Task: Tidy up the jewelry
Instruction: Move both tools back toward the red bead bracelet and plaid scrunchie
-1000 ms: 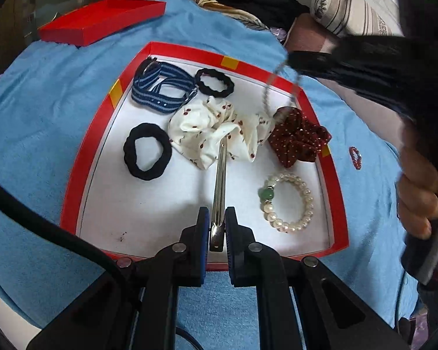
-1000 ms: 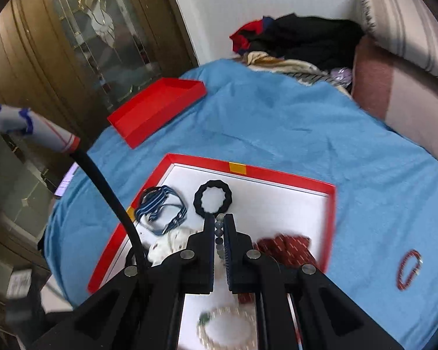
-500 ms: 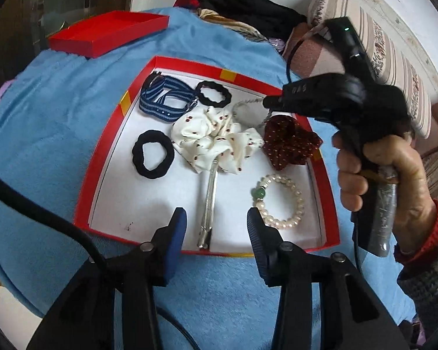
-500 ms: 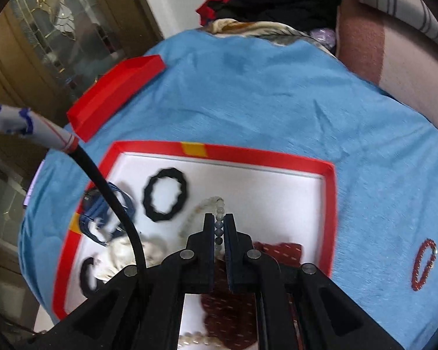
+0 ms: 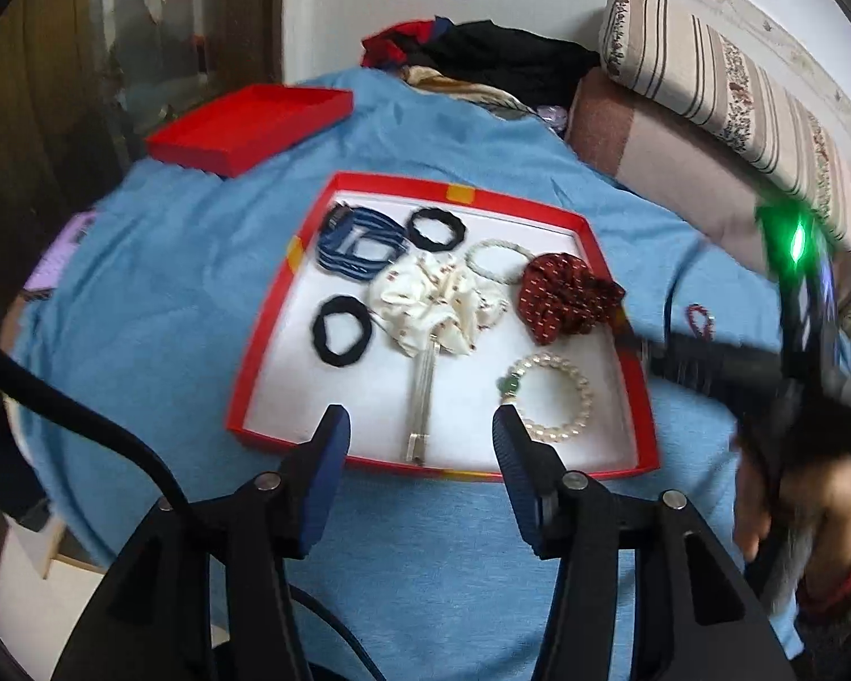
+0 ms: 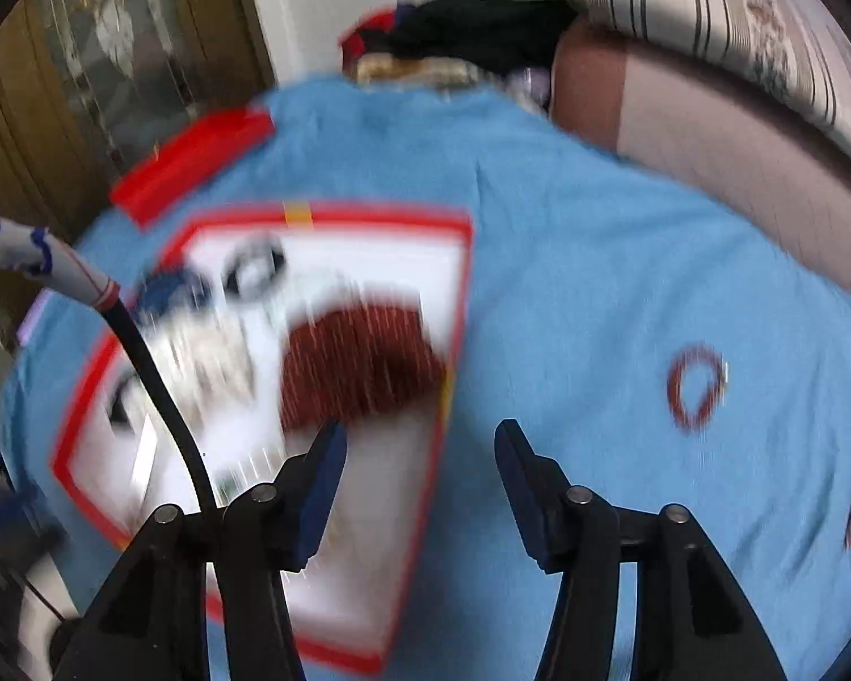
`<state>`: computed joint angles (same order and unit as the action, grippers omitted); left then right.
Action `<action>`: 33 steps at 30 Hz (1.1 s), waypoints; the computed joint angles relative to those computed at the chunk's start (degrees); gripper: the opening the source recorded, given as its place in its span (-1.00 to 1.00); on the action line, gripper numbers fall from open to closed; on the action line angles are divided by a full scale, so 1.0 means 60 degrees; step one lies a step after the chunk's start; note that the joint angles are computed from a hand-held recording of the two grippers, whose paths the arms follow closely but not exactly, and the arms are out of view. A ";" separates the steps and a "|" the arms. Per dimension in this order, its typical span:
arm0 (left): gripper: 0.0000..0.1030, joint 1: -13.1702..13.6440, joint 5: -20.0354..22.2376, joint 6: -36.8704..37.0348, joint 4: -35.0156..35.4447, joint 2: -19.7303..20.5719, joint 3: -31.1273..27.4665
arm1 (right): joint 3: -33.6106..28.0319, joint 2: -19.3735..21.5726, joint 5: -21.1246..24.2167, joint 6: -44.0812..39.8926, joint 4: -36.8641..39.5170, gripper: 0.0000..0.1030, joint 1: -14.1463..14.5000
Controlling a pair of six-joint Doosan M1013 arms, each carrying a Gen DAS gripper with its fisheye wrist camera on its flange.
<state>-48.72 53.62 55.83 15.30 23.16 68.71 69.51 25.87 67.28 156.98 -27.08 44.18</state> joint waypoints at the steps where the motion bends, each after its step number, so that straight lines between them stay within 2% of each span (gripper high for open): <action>1: 0.00 -0.0025 0.0024 -0.0090 0.0182 -0.0016 0.0009 | -0.0024 0.0076 0.0236 -0.0005 0.0038 0.14 0.0054; 4: 0.06 -0.0130 0.0042 -0.0360 0.0694 -0.0108 0.0069 | -0.0201 0.0280 0.0982 0.0131 0.0249 0.14 0.0131; 8: 0.10 -0.0222 0.0033 -0.0567 0.1129 -0.0206 0.0127 | -0.0233 0.0306 0.1405 0.0466 0.0109 0.14 0.0224; 14: 0.10 -0.0218 -0.0010 -0.0481 0.1155 -0.0230 0.0104 | -0.0325 0.0318 0.2022 0.0726 0.0095 0.14 0.0463; 20: 0.11 -0.0267 0.0020 -0.0367 0.1221 -0.0244 0.0082 | 0.0016 0.0079 0.1677 0.1032 0.0215 0.14 0.0656; 25: 0.11 -0.0398 0.0148 -0.0310 0.1393 -0.0230 0.0008 | 0.0902 -0.0555 0.0286 0.1767 0.0150 0.17 0.0738; 28: 0.12 -0.0522 0.0258 -0.0268 0.1496 -0.0199 -0.0060 | 0.1336 -0.0928 -0.0216 0.2259 -0.0257 0.19 0.0926; 33: 0.15 -0.0756 0.0425 -0.0023 0.1560 -0.0102 -0.0241 | 0.1788 -0.1363 0.0330 0.3019 -0.1233 0.19 0.1212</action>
<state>-53.26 56.17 55.70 24.66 22.55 67.26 80.24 17.70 69.26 175.09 -34.47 51.45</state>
